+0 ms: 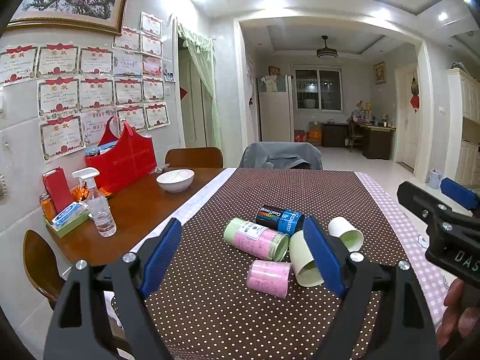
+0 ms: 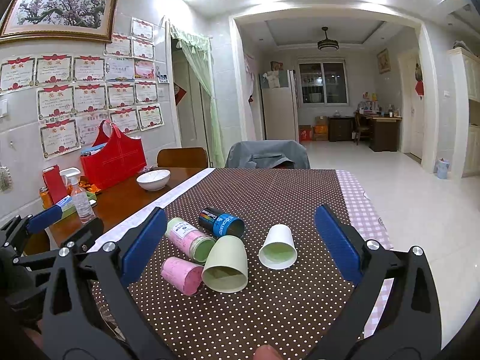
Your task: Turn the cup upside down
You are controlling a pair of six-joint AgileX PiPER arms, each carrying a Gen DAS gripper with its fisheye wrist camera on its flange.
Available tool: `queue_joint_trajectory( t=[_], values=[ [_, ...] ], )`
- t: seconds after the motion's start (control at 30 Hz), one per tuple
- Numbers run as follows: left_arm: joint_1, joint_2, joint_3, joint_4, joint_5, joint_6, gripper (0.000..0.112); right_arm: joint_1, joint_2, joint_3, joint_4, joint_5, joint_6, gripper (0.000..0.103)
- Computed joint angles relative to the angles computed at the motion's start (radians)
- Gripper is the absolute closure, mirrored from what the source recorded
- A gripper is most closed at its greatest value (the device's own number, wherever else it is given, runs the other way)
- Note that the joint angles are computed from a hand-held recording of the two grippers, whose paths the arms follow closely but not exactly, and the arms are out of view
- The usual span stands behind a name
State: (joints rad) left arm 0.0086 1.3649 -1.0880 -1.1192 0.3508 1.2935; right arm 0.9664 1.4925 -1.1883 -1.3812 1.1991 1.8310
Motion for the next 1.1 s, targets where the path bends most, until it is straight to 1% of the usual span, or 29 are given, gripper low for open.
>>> queue_joint_trajectory(
  t=[0.23,0.33,0.4,0.47,0.63,0.8,0.87,0.9,0.97,1.0,1.1],
  values=[
    [-0.025,0.018,-0.020,0.066,-0.007,-0.065,0.030,-0.044,-0.016,0.023,0.008,-0.053,0.001,0.006],
    [-0.042,0.043,-0.050,0.130,-0.015,-0.129,0.030,-0.075,-0.020,0.032,0.017,-0.093,-0.007,0.006],
    [-0.065,0.071,-0.071,0.197,-0.028,-0.188,0.030,-0.109,-0.016,0.038,0.028,-0.129,-0.015,0.006],
    [-0.093,0.104,-0.104,0.305,-0.037,-0.293,0.030,-0.139,-0.016,0.048,0.034,-0.162,-0.015,0.006],
    [-0.170,0.214,-0.217,0.601,-0.012,-0.583,0.030,-0.252,-0.011,0.085,0.060,-0.279,-0.025,0.006],
    [-0.249,0.356,-0.381,0.833,0.075,-0.806,0.030,-0.407,-0.020,0.141,0.109,-0.424,-0.043,0.006],
    [-0.278,0.405,-0.444,0.907,0.109,-0.871,0.030,-0.465,-0.028,0.164,0.132,-0.472,-0.050,0.006],
    [-0.299,0.440,-0.493,0.948,0.140,-0.907,0.030,-0.503,-0.032,0.179,0.150,-0.498,-0.058,0.006],
    [-0.323,0.486,-0.565,0.982,0.193,-0.941,0.030,-0.565,-0.041,0.200,0.189,-0.543,-0.083,0.006],
    [-0.339,0.516,-0.612,0.995,0.228,-0.955,0.030,-0.604,-0.046,0.213,0.215,-0.577,-0.105,0.006],
    [-0.386,0.620,-0.786,1.035,0.346,-0.996,0.030,-0.689,-0.045,0.223,0.292,-0.639,-0.184,0.006]
  ],
)
